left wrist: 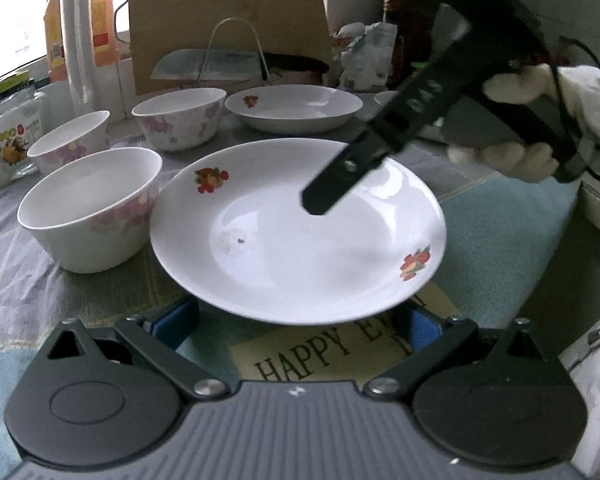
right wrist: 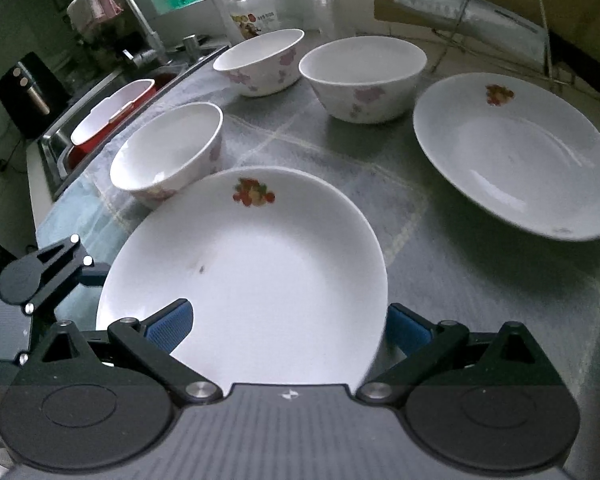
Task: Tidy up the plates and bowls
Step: 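Lift the fruit-print plate and carry it toward the other white plate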
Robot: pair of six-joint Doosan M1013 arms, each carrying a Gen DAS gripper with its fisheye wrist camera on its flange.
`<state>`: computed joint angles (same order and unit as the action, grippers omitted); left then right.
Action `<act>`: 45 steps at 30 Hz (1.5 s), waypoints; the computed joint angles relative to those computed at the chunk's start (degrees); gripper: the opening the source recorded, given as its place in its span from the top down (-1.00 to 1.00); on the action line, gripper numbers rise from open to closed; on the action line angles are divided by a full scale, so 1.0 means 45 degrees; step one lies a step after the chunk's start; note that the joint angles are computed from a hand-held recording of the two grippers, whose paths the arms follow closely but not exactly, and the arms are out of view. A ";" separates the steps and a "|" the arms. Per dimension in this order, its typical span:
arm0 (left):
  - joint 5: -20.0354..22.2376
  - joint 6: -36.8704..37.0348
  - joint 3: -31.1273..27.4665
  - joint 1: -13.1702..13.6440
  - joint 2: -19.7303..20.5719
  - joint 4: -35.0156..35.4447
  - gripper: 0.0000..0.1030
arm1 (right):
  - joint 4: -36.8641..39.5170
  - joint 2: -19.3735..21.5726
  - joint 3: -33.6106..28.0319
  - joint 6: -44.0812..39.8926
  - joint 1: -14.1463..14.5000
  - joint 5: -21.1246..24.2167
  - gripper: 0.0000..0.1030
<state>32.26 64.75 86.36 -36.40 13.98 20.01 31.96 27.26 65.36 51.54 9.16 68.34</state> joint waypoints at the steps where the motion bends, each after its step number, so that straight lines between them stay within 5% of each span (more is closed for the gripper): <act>1: -0.0055 0.0202 0.0012 0.0031 -0.0007 -0.0130 -0.99 | -0.0011 0.0078 -0.0133 -0.0013 0.0023 0.0127 -1.00; 10: -0.0447 0.2743 0.0060 0.0441 -0.0056 -0.2012 -0.99 | 0.0070 0.0838 -0.1446 0.0155 0.0072 0.1669 -1.00; 21: -0.0086 0.3772 -0.0085 0.0600 -0.0056 -0.2771 -0.99 | 0.0345 0.1666 -0.2937 0.0389 -0.0090 0.3548 -0.84; 26: 0.0311 0.4224 -0.0349 0.0644 0.0061 -0.3060 -0.99 | 0.0537 0.1833 -0.3225 0.0621 -0.0232 0.3905 -0.67; 45: 0.1279 0.5218 -0.0927 0.0709 0.0270 -0.3607 -0.98 | -0.0465 0.2079 -0.3938 0.0992 -0.0028 0.4669 -0.53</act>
<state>38.02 88.23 82.19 -33.21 15.19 3.77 29.87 36.61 47.64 56.01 9.03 89.35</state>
